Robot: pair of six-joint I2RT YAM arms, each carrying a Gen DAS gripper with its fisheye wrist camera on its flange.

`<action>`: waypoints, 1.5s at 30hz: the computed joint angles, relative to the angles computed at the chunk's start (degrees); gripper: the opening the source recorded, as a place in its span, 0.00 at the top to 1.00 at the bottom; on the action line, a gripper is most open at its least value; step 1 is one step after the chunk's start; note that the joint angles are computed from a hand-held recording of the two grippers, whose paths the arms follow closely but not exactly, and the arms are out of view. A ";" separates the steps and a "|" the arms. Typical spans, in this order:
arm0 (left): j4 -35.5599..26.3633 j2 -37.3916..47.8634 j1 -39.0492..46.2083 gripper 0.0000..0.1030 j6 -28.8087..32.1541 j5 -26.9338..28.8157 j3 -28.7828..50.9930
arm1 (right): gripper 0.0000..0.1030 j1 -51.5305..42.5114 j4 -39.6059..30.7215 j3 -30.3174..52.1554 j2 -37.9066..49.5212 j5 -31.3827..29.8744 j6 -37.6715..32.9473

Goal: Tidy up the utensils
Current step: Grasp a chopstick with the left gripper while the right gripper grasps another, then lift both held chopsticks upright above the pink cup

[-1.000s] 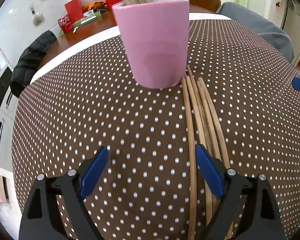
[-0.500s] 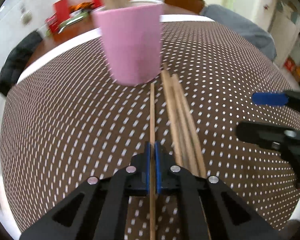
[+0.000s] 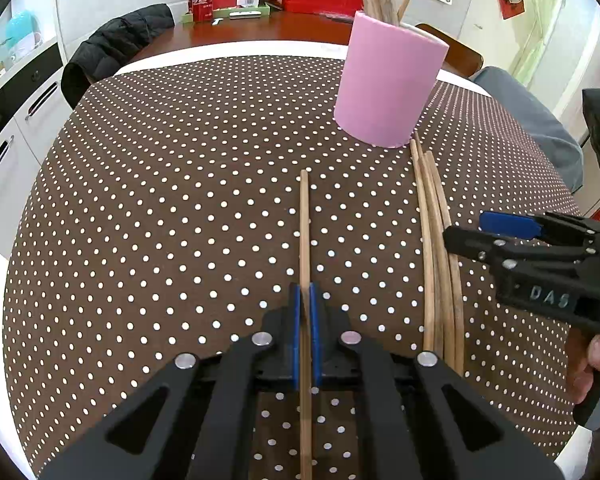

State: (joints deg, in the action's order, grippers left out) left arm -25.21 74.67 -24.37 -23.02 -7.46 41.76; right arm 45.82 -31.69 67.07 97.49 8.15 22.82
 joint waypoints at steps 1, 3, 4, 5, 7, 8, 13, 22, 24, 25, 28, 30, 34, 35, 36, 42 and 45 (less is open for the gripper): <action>0.13 -0.28 0.31 0.95 0.20 0.25 -0.31 | 0.45 0.27 -0.32 -0.26 -0.51 0.91 -0.36; 0.55 -0.10 0.66 0.95 0.35 0.75 -0.33 | 0.45 0.14 0.00 -1.08 -1.14 0.70 -0.45; 0.89 0.04 0.93 0.95 0.58 1.02 -0.38 | 0.47 -0.56 0.25 -2.11 -2.15 -0.47 -0.53; 0.83 -0.10 0.38 0.95 0.21 0.72 -0.44 | 0.51 -1.03 0.62 -2.97 -3.01 -1.23 -0.77; -0.26 -2.32 0.94 0.95 1.02 0.98 -1.51 | 0.53 -1.40 0.71 -4.03 -4.05 -1.11 -1.03; -0.31 -2.38 1.08 0.95 1.15 1.12 -1.52 | 0.54 -1.86 0.84 -4.76 -4.63 -1.50 -1.32; 0.35 1.02 0.49 0.95 1.00 0.35 0.89 | 0.54 -0.25 0.13 -2.19 -1.85 -0.30 -0.84; -1.74 5.25 0.12 0.85 2.68 -0.47 5.18 | 0.72 -0.72 -6.34 2.93 2.11 0.44 -5.76; -1.85 6.28 -0.02 0.74 3.07 -0.46 6.19 | 0.72 -2.00 -6.23 1.92 1.07 -0.71 -6.45; -1.77 6.85 -0.16 0.71 3.27 -0.60 6.64 | 0.72 -2.18 -6.63 2.32 1.21 -0.83 -6.39; -1.62 8.80 -0.83 0.71 3.87 -2.10 8.12 | 0.72 -1.90 -6.53 3.24 1.93 -0.79 -5.89; -1.46 8.82 -0.93 0.77 4.34 -2.61 8.04 | 0.73 -1.77 -6.40 4.30 2.82 -1.37 -5.87; -0.81 6.61 0.86 0.95 4.36 0.58 6.13 | 0.91 -3.61 -3.33 2.17 1.88 -6.03 -6.71; -0.54 5.66 1.49 0.95 4.29 1.81 5.30 | 0.92 -4.43 -2.36 1.12 1.12 -7.55 -6.69; -0.38 5.14 1.70 0.95 4.17 2.26 4.83 | 0.92 -5.60 -0.42 -0.58 -0.08 -10.02 -6.41; 2.35 -0.02 2.07 0.95 2.24 5.08 1.33 | 0.94 -8.88 3.53 -5.62 -6.42 -14.66 -7.67; 3.12 -4.17 1.12 0.95 0.89 4.22 0.50 | 0.94 -11.08 4.81 -7.43 -9.76 -17.41 -8.65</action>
State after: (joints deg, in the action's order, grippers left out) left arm -22.08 70.50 -23.25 -22.13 -3.24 42.26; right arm 34.75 -26.88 59.64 87.73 -9.26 14.17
